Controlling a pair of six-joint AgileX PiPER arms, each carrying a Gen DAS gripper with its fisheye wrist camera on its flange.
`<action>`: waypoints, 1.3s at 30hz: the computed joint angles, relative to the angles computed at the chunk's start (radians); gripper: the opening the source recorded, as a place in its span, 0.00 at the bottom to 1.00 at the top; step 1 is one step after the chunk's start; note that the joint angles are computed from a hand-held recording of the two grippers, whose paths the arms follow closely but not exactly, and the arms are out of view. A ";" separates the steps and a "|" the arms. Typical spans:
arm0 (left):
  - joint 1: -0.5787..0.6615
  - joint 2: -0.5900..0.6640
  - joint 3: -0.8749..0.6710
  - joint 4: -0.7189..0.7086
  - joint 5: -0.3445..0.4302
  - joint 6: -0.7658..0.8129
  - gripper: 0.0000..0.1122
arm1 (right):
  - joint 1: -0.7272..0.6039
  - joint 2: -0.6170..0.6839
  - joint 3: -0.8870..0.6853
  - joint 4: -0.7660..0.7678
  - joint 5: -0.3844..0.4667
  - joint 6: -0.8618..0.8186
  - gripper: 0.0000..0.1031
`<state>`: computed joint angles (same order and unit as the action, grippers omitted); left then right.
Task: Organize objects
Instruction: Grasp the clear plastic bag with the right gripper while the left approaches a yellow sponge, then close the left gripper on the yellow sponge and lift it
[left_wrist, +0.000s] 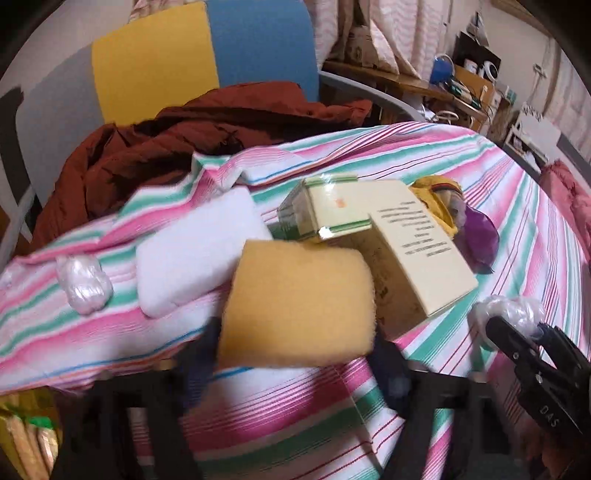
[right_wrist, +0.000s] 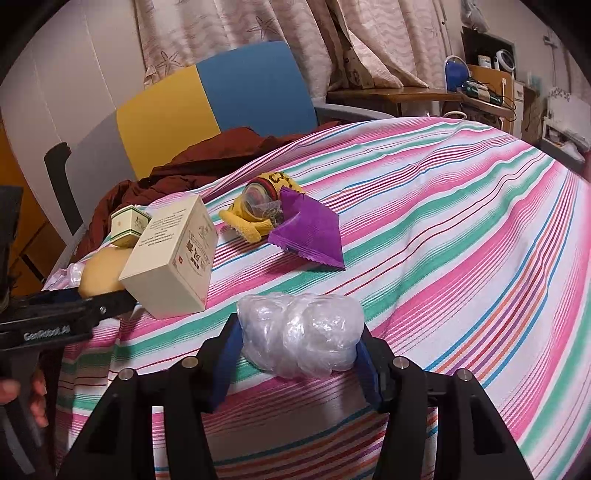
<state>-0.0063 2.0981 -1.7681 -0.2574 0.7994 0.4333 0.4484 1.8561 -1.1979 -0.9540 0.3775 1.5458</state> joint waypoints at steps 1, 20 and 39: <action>0.005 0.002 0.009 -0.017 -0.003 -0.002 0.57 | 0.002 0.000 0.000 -0.009 0.003 0.008 0.56; -0.041 -0.354 0.646 -0.098 -0.421 0.098 0.51 | 0.009 0.004 0.000 -0.041 0.018 0.032 0.55; 0.012 -0.558 0.932 -0.532 -0.509 0.579 0.48 | 0.135 -0.058 0.048 -0.345 0.177 0.256 0.54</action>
